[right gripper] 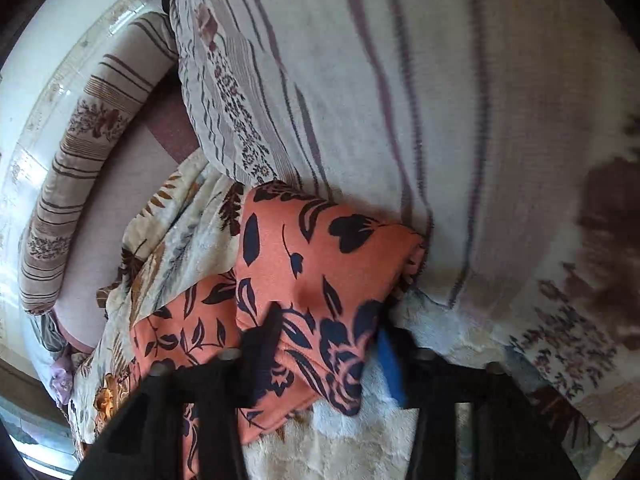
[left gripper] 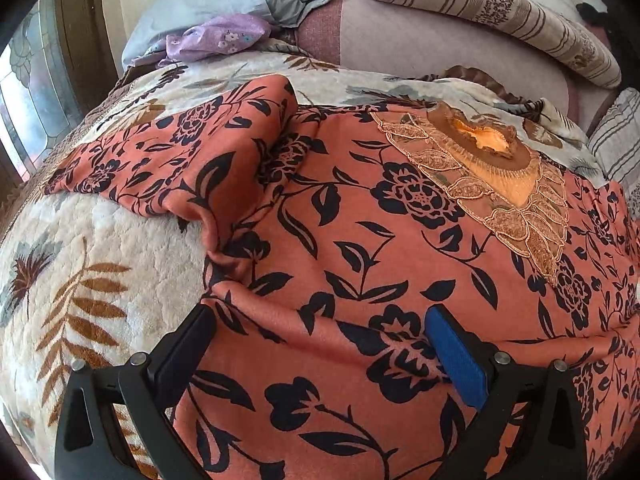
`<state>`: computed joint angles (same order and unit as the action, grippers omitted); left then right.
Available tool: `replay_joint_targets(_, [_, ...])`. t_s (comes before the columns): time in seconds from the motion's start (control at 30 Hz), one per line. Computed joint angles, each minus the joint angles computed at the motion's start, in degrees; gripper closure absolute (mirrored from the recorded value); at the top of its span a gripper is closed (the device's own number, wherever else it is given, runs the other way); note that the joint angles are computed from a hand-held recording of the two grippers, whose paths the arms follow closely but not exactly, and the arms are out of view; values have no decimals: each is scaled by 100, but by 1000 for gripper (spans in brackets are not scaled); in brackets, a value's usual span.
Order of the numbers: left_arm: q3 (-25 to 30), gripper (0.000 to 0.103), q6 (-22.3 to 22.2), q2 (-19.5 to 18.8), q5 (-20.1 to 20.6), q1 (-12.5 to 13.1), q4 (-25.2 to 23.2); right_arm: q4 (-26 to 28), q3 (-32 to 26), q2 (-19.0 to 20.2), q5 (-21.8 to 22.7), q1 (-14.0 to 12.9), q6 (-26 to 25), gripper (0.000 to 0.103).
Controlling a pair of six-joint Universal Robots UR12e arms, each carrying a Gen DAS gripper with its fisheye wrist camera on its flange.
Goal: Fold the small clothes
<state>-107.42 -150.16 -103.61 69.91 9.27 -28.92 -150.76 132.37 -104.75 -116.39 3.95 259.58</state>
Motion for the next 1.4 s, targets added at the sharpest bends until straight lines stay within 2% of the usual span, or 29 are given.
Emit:
replay_joint_targets(0.07, [27,0,-27,-11,15,-6,-67,-199,-131,81,12,22,-111,95])
replay_joint_targets(0.17, [59,0,-95,-6,-57,-4,-157,-998,-518,391,-81,246,-511,95])
replay_joint_targets(0.27, [88,0,-117,49,-328,58,-351,-1816,-1145,859,-114,605,-1258,95])
replay_joint_targets(0.33, [32,0,-146,112,-517,116,-219,-2541,-1593,1268,-59,880,-1698,95])
replay_joint_targets(0.47, [8,0,-233,178,-840,243,-88,-3768,-2484,2166,349,1353,-2295,95])
replay_joint_targets(0.53, [78,0,-422,158,-977,313,-175,-4008,-2813,2594,799,1464,-2278,95])
replay_joint_targets(0.6, [183,0,-673,114,-1126,384,-334,-3988,-3036,3002,1237,1517,-2041,94])
replay_joint_targets(0.63, [227,0,-827,91,-1184,420,-398,-3967,-3091,3207,1693,1465,-1801,91])
replay_joint_targets(0.67, [262,0,-966,73,-1249,457,-483,-3735,-3143,3393,2293,1384,-1536,71])
replay_joint_targets(0.7, [302,0,-1089,53,-1336,493,-600,-3263,-3225,3562,2715,1342,-1330,50])
replay_joint_targets(0.73, [338,0,-1200,30,-1429,527,-711,-2772,-3246,3701,2985,1324,-1102,16])
replay_joint_targets(0.77, [364,0,-1282,8,-1480,550,-794,-2520,-3210,3816,3175,1344,-844,16])
replay_joint_targets(0.8, [400,0,-1343,-15,-1490,561,-896,-2508,-3162,3887,3125,1406,-771,17])
replay_joint_targets(0.83, [434,0,-1385,-35,-1484,565,-1005,-2737,-3076,3864,2835,1497,-938,20])
replay_joint_targets(0.87, [470,0,-1418,-58,-1507,570,-1138,-2729,-3028,3811,2716,1555,-1147,19])
replay_joint_targets(0.93, [549,0,-1504,-114,-1585,571,-1445,-2317,-3012,3628,2724,1574,-1492,19])
replay_joint_targets(0.97, [574,0,-1573,-134,-1600,565,-1552,-2182,-2971,3516,2533,1619,-1759,19])
replay_joint_targets(1.03, [583,0,-1614,-158,-1709,566,-1656,-1845,-2950,3266,1968,1681,-2262,19])
replay_joint_targets(1.1, [544,0,-1545,-149,-1752,561,-1598,-1621,-2848,3038,1302,1787,-2522,19])
replay_joint_targets(1.17, [549,0,-1309,-146,-1989,591,-1817,-1552,-2669,2862,883,1869,-2629,19])
replay_joint_targets(1.23, [667,0,-1031,-185,-2343,638,-2431,-1534,-2446,2699,726,1897,-2678,19])
replay_joint_targets(1.33, [820,0,-945,-216,-2866,670,-3202,-1809,-2020,2556,777,1892,-2547,19])
replay_joint_targets(1.4, [953,0,-776,-226,-3124,623,-3736,-1785,-1811,2496,1046,1798,-2013,19])
